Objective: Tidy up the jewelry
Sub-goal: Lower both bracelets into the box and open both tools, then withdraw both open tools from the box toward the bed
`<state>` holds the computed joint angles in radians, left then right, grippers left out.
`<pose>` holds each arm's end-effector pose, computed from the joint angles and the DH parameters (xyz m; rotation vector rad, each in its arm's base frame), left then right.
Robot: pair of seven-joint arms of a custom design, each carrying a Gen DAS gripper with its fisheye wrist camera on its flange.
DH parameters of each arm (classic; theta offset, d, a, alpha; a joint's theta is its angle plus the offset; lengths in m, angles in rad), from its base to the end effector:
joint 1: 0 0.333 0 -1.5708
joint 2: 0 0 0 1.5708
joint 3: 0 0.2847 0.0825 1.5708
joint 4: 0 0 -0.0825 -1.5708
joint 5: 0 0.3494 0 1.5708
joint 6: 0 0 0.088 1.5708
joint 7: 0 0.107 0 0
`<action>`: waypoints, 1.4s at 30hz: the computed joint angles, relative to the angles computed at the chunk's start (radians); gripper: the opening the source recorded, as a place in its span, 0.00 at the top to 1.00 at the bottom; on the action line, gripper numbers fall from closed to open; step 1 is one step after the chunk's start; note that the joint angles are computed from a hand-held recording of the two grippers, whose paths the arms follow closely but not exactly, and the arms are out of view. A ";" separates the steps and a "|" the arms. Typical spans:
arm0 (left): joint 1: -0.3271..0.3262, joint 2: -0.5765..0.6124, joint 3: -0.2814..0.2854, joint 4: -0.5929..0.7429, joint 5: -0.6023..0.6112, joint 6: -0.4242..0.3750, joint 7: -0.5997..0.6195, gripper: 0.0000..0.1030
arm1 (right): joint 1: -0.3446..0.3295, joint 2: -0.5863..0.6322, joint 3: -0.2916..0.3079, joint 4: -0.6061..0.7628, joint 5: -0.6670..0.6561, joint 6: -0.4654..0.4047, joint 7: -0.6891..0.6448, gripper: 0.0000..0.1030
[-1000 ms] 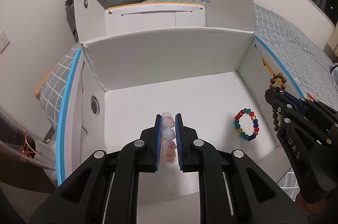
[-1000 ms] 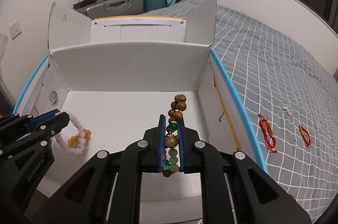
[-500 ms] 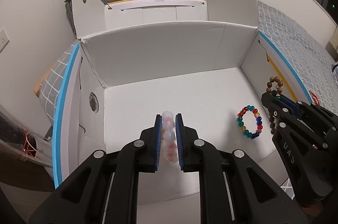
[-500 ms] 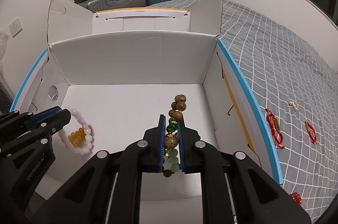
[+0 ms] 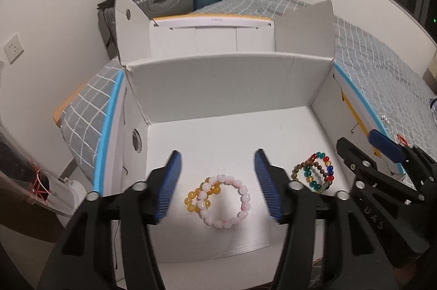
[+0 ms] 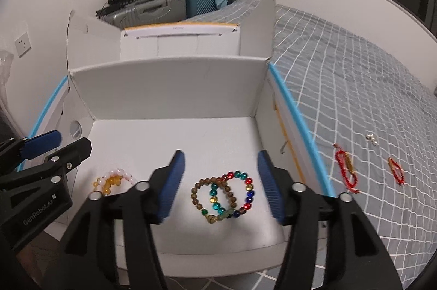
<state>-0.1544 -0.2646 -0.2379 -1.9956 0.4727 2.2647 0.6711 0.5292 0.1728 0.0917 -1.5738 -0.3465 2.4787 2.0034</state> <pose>0.4578 -0.1906 0.6072 -2.0211 1.5062 -0.5720 0.5109 0.3607 0.5989 -2.0220 1.3796 -0.5994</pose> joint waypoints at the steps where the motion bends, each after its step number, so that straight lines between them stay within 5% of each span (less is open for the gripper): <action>1: 0.001 -0.003 0.000 -0.001 0.003 0.002 -0.004 0.37 | 0.000 -0.010 -0.003 -0.010 -0.008 0.005 0.006 0.42; 8: 0.001 -0.006 -0.021 0.027 0.044 -0.004 -0.052 0.17 | -0.039 -0.114 0.001 -0.110 -0.054 0.048 0.046 0.27; 22: -0.067 0.096 -0.079 0.203 0.142 -0.024 -0.115 0.06 | -0.226 -0.348 0.050 -0.323 -0.098 0.121 0.092 0.07; 33: -0.222 0.330 -0.095 0.479 0.238 -0.097 -0.115 0.06 | -0.382 -0.505 0.059 -0.484 -0.031 0.150 0.024 0.07; 42: -0.392 0.568 -0.035 0.773 0.258 -0.154 -0.049 0.06 | -0.481 -0.560 0.048 -0.573 0.032 0.159 -0.033 0.07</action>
<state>-0.5462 0.3033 -0.2728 -1.2222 0.7311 2.1103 0.6225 0.0481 -0.3874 0.1392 -2.1469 -0.3142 2.6374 1.9705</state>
